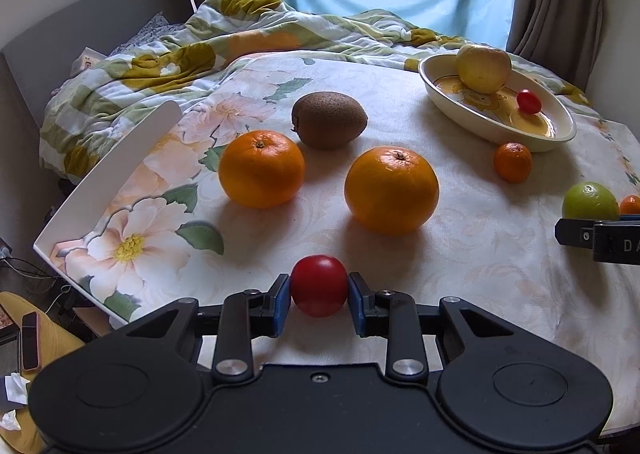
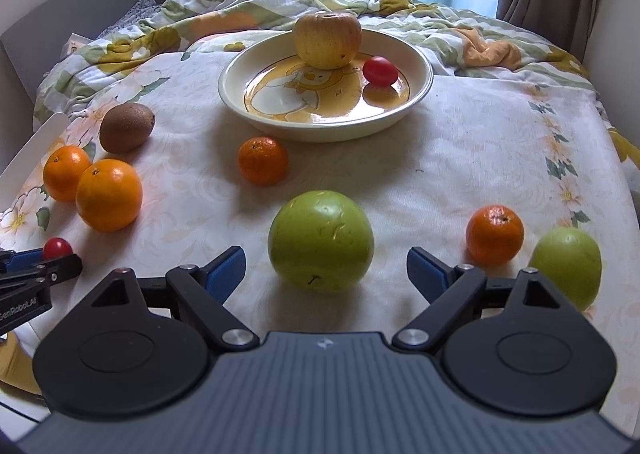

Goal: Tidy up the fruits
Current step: 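Carry the cherry tomato into the bowl and open the left tool while the right grasps the green apple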

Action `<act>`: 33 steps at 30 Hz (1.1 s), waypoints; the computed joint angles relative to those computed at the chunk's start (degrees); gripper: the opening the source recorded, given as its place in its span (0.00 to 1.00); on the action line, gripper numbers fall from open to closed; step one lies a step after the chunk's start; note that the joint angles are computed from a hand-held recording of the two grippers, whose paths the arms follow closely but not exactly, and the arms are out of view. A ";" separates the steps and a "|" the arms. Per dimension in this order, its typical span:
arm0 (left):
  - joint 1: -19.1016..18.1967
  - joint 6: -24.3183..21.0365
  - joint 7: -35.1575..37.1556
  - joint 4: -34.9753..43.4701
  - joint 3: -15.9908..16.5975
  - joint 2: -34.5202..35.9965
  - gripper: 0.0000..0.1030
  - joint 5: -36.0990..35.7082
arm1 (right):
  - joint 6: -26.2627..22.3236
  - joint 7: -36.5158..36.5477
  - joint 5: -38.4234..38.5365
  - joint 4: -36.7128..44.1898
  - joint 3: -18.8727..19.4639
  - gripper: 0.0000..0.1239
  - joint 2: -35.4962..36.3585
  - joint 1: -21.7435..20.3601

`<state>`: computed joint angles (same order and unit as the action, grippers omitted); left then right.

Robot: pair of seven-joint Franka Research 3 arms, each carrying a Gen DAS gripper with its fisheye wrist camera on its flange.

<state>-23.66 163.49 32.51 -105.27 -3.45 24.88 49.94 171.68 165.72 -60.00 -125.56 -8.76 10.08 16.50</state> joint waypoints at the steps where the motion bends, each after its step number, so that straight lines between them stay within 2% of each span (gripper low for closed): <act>1: -0.02 0.01 -0.14 -0.09 0.07 -0.06 0.33 0.02 | -0.04 -0.31 -0.02 0.28 0.00 0.79 0.29 -0.03; 3: -0.15 0.07 -0.73 -0.39 0.29 -0.31 0.33 0.28 | -0.17 -1.65 0.52 0.75 0.09 0.76 0.75 -0.04; 6: -0.28 -0.07 -1.72 -0.75 0.39 -0.73 0.33 0.70 | 0.10 -5.34 2.75 0.84 0.52 0.57 1.13 -0.25; 11: -0.48 -0.37 -3.36 -1.66 0.21 -2.22 0.33 2.23 | -0.15 -5.50 2.67 0.37 -0.37 0.57 0.67 0.94; 18: -0.09 -1.04 -4.98 -2.88 -1.10 -5.29 0.33 3.59 | 0.27 -6.95 4.28 -1.89 0.62 0.57 -2.41 0.06; 33: 0.43 -2.44 -4.67 1.18 -3.86 -8.54 0.32 5.52 | -0.07 -10.78 7.26 -6.13 8.12 0.56 -12.33 -8.61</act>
